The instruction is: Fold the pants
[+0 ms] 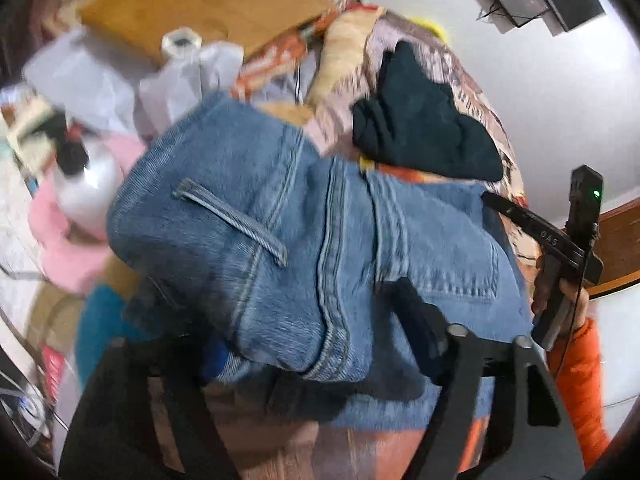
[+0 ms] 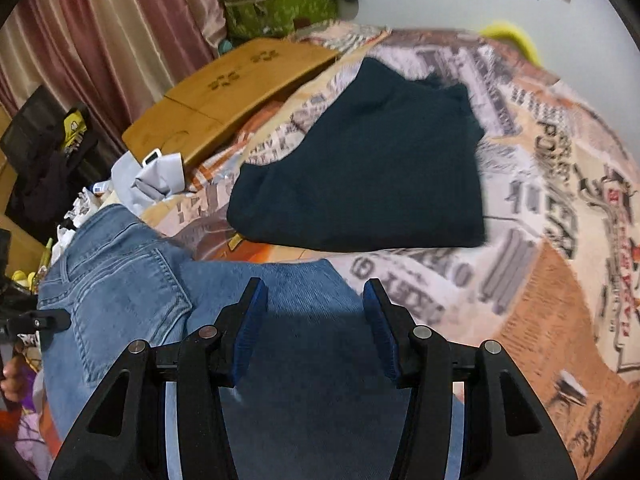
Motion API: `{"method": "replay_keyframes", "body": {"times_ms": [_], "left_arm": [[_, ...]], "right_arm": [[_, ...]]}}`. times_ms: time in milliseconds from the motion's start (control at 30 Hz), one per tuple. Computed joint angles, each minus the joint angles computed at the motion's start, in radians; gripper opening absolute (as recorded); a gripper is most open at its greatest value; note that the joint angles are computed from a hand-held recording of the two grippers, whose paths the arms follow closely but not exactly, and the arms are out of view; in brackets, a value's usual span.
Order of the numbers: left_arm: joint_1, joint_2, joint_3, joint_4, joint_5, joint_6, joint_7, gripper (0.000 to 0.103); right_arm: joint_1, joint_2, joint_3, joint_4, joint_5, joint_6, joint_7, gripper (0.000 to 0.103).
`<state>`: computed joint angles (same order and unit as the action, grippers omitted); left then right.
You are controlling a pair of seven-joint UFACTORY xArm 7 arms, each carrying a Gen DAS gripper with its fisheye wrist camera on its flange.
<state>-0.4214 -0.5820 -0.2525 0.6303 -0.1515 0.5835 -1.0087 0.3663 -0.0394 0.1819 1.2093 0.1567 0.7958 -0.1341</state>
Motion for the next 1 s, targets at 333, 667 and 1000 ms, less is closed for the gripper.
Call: {"method": "replay_keyframes", "body": {"times_ms": [333,667,1000], "left_arm": [[0.094,-0.013,-0.195,0.125,0.371,0.272,-0.208,0.022],[-0.014,-0.129,-0.054,-0.065,0.146,0.147,-0.192,0.062],[0.039,-0.173,-0.018,-0.124,0.068,0.068,-0.154,0.053]], "right_arm": [[0.01,-0.008,0.011,-0.035,-0.112,-0.021,0.024,0.037],[0.03,-0.126,0.02,-0.104,-0.157,-0.03,0.068,0.037],[0.054,-0.447,0.006,-0.356,-0.02,0.046,0.004,0.042]]}}
